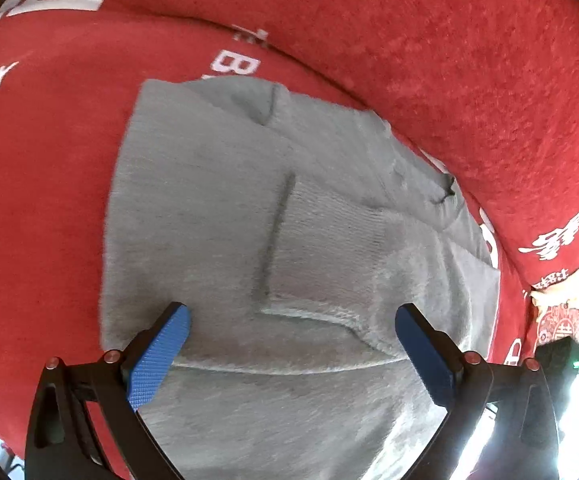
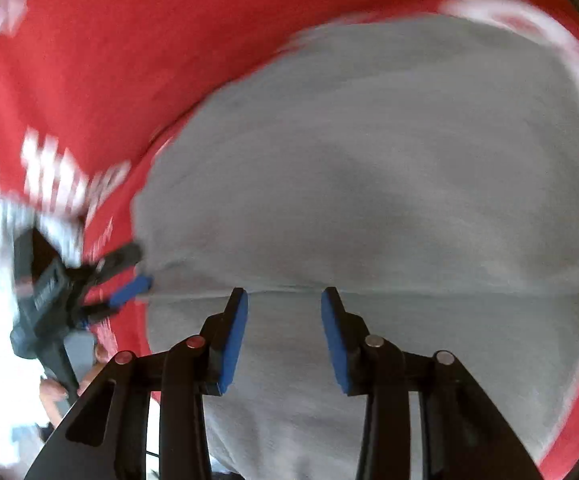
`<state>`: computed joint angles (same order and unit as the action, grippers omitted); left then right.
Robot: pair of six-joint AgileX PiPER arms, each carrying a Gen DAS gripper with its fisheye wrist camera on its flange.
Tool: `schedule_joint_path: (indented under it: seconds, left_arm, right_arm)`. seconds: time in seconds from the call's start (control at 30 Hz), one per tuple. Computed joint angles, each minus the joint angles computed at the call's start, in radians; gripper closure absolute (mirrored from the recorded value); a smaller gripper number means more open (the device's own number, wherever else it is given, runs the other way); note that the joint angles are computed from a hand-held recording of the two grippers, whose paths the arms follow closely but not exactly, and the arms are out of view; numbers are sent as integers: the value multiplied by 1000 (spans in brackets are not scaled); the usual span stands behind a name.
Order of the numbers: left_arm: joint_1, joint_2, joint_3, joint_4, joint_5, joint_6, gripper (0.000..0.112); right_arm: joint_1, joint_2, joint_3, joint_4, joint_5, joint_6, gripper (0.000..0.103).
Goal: Fold small clothes
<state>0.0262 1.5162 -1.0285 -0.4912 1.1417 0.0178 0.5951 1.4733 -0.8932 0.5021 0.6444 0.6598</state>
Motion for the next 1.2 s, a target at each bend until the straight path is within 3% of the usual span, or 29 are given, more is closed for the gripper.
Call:
schedule_joint_path:
  seconds: [0.1, 0.23, 0.3, 0.33, 0.37, 0.5, 0.6, 0.67, 0.77, 0.93, 1.0, 1.07, 1.1, 1.13, 1.2]
  left_arm:
    - [-52, 11, -12, -8, -13, -31, 9]
    - [-109, 41, -49, 64, -25, -113, 14]
    - [-122, 38, -61, 105, -33, -156, 43]
    - [-122, 39, -62, 108, -34, -153, 73]
    - [-112, 45, -71, 107, -18, -140, 93]
    - [-61, -12, -38, 46, 4, -64, 93]
    - [-84, -77, -6, 83, 14, -60, 93]
    - [-107, -92, 24, 117, 1, -74, 93]
    - [-93, -93, 78, 128, -25, -76, 93]
    - [-82, -110, 61, 143, 12, -58, 93]
    - [-74, -103, 56, 128, 24, -41, 93]
    - [-78, -99, 54, 127, 17, -56, 93]
    - [-82, -87, 55, 109, 11, -62, 93]
    - [-78, -82, 54, 100, 12, -63, 90]
    - [-73, -73, 49, 104, 21, -80, 65]
  right_arm:
    - [-117, -173, 200, 4, -53, 112, 61]
    - [-234, -276, 350, 164, -150, 33, 61]
    - [-261, -265, 338, 144, -138, 18, 66]
    - [-255, -252, 315, 90, -124, 44, 88]
    - [-265, -246, 293, 46, -92, 48, 96]
    - [-282, -283, 248, -24, -11, -5, 96]
    - [-260, -287, 221, -118, 47, 14, 96]
    - [-324, -308, 251, -97, 94, -86, 96]
    - [-353, -288, 294, -60, 74, -163, 96]
    - [-372, -304, 287, -67, 93, -177, 96]
    - [-396, -303, 280, -23, 104, -212, 96]
    - [-457, -304, 303, 118, 111, -321, 91]
    - [-482, -300, 319, 213, 120, -377, 87]
    - [-490, -301, 331, 267, 127, -403, 77]
    - [-463, -325, 356, 367, 120, -433, 70]
